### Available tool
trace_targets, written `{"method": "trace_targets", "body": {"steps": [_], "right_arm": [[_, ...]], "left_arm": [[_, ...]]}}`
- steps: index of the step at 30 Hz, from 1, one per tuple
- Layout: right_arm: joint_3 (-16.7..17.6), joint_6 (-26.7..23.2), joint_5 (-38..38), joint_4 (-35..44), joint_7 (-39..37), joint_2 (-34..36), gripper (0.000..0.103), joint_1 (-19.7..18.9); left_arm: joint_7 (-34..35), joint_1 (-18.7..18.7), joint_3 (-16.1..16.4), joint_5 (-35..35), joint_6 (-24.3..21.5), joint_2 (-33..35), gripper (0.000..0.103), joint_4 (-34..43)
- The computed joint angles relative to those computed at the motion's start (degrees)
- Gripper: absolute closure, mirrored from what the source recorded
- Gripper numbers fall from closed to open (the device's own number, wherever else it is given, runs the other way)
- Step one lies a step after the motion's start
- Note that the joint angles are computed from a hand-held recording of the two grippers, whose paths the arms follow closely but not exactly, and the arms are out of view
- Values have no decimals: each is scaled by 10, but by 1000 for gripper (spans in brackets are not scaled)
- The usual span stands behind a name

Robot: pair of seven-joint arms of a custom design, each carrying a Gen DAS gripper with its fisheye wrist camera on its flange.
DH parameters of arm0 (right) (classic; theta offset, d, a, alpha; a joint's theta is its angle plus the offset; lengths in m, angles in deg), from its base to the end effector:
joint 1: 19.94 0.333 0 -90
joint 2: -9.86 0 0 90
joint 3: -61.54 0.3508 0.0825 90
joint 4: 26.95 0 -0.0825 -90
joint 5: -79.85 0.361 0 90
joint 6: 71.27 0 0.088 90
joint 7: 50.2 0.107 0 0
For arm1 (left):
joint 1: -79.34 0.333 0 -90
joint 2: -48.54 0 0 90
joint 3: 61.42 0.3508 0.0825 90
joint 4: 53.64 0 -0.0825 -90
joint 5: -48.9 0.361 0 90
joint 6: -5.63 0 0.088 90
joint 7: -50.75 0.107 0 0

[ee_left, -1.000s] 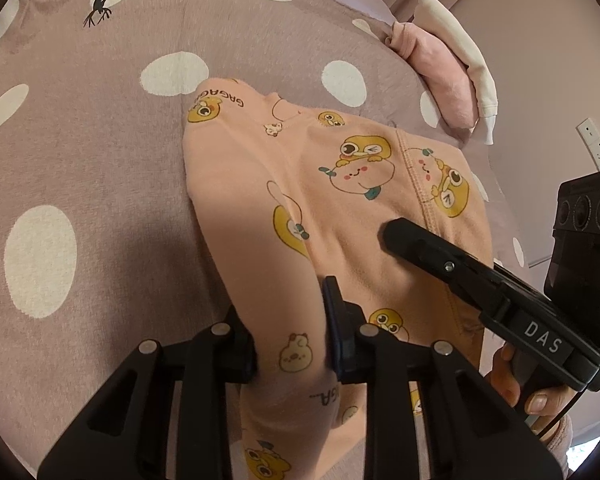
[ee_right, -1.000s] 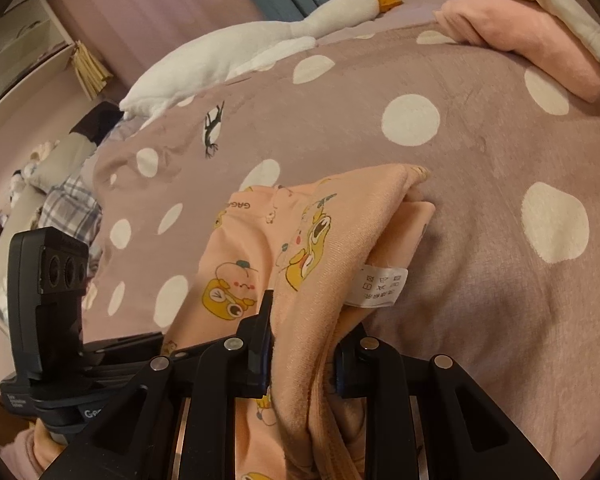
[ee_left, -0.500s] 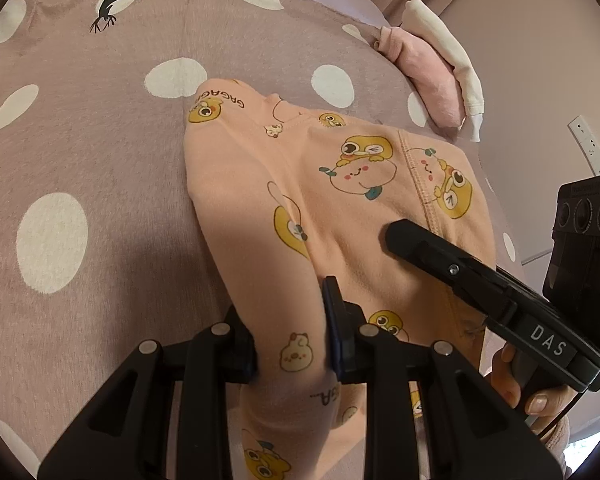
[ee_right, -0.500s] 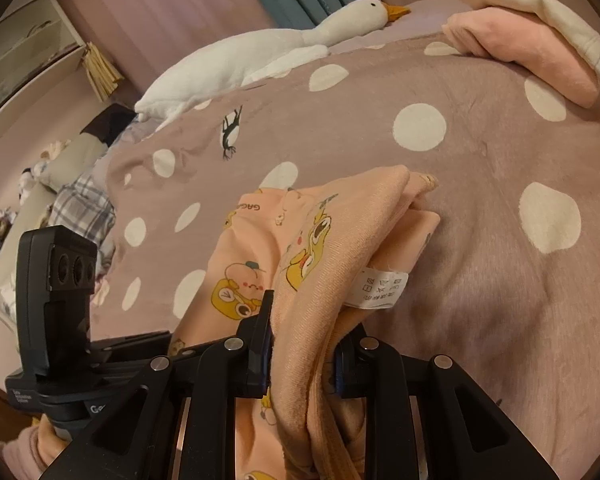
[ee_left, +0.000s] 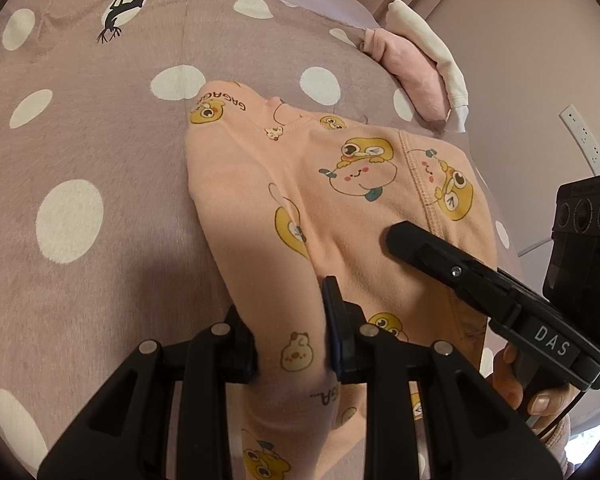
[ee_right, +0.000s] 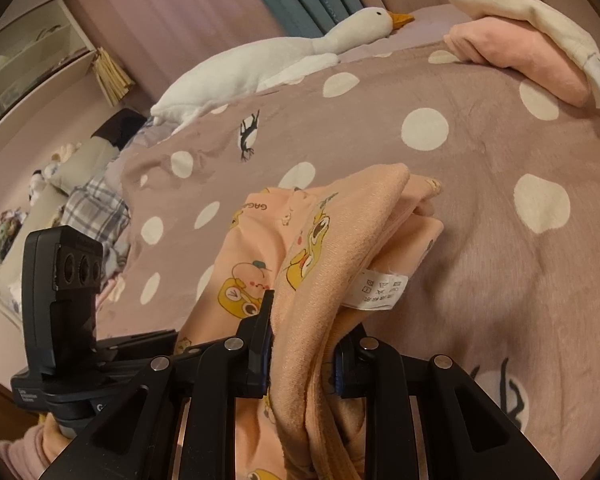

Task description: Fold small clothes

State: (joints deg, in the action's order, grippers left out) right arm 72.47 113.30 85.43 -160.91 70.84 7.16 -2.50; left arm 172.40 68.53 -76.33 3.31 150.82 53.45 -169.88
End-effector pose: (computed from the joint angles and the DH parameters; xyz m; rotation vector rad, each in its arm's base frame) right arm 0.4700 0.2449 0.5172 -1.4564 1.6816 -0.2598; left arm 0.5328 -0.2432 0.4960 1.5450 -2.3898 1.0477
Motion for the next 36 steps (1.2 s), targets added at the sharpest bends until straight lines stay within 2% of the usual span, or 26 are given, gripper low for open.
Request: {"method": "trace_targets", "body": {"steps": [6,12,16,23,25,28,32,36], "right_arm": [[15,11,9,-17,6,-14,78,-3],[76,19,-7,-28,30,-23,78,-54],[141,23,-30,-31,60,-26,78,-112],[207,30,-44,-29,83,-23,78,-162],[212,31,-44,-25,83,-19,78,-161],[239,29,-57,-20,95,-14,78,-183],[236,27,-81,-13,114,-4,78,-177],[219,24,-108,-5,136,4,78,-157]], "left_arm": [[17,-4,5,-11,8,-28,78,-33],[36,-14,19,-24,13,-56,78,-66],[41,-17,30,-30,8,-72,78,-82],[47,-23,49,-34,10,-103,78,-114],[48,-24,55,-34,11,-112,78,-123],[45,-25,62,-30,11,-121,78,-133],[46,-25,71,-30,10,-128,78,-143],[47,-24,78,-28,9,-136,78,-153]]}}
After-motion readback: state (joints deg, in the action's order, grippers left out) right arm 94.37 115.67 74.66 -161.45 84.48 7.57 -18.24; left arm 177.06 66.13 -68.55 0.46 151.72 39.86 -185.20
